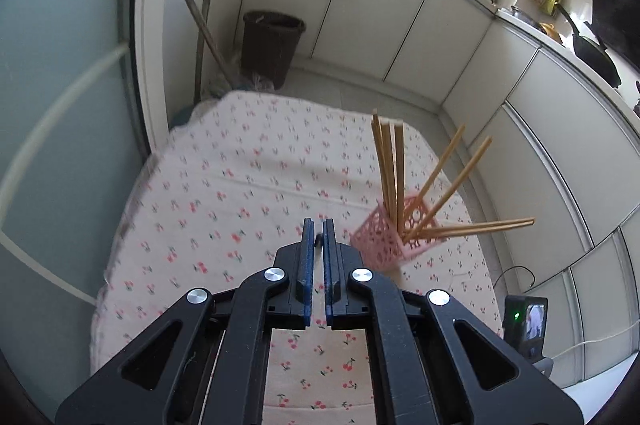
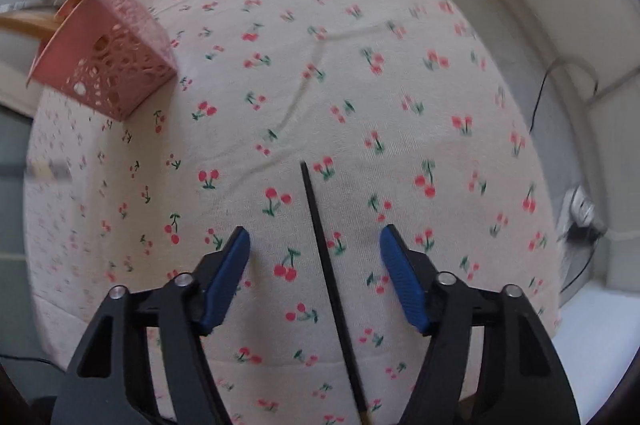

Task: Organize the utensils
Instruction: 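Lift both black chopsticks and carry them above the pink holder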

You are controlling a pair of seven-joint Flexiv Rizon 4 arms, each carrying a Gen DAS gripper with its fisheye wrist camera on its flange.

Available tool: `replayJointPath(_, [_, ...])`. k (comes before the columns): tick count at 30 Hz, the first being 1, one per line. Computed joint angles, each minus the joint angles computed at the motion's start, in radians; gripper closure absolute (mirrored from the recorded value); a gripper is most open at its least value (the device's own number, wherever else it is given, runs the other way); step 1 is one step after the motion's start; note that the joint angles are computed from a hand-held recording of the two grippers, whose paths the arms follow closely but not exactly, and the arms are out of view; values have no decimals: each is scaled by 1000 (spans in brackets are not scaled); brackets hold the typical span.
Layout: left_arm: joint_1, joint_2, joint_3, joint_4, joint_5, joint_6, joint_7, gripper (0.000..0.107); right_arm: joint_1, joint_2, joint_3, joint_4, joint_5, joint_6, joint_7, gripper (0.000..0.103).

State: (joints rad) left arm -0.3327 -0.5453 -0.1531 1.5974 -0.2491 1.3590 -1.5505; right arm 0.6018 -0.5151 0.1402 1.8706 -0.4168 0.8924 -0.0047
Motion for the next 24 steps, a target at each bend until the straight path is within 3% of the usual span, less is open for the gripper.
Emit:
replayJointPath(3, [-11,20,26,-17,39,-14,25,103,15,-2,-21,6,-41,17,16,89])
replayJointPath(4, [-18,36,45,-18,62,-31,31,103,17,-5,-25,7,-49,26,24,95])
replayJointPath(8, [-38,71,87,-41,124,-77,29,103,20,11,-35,42,-72,66,76,98])
replayJointPath(14, [-76,102,160,-66,243,-72,-52,103,14,39,-47,91,-104,132,122,98])
replayJointPath(20, [-64,110,151,-47,254,-30,-125,103,31,109,-91,156,-246,193,247,98])
replayJointPath(24, [-44,107,108,-28,215,12,-129,103,37,167,-120,184,-406,218,385,98])
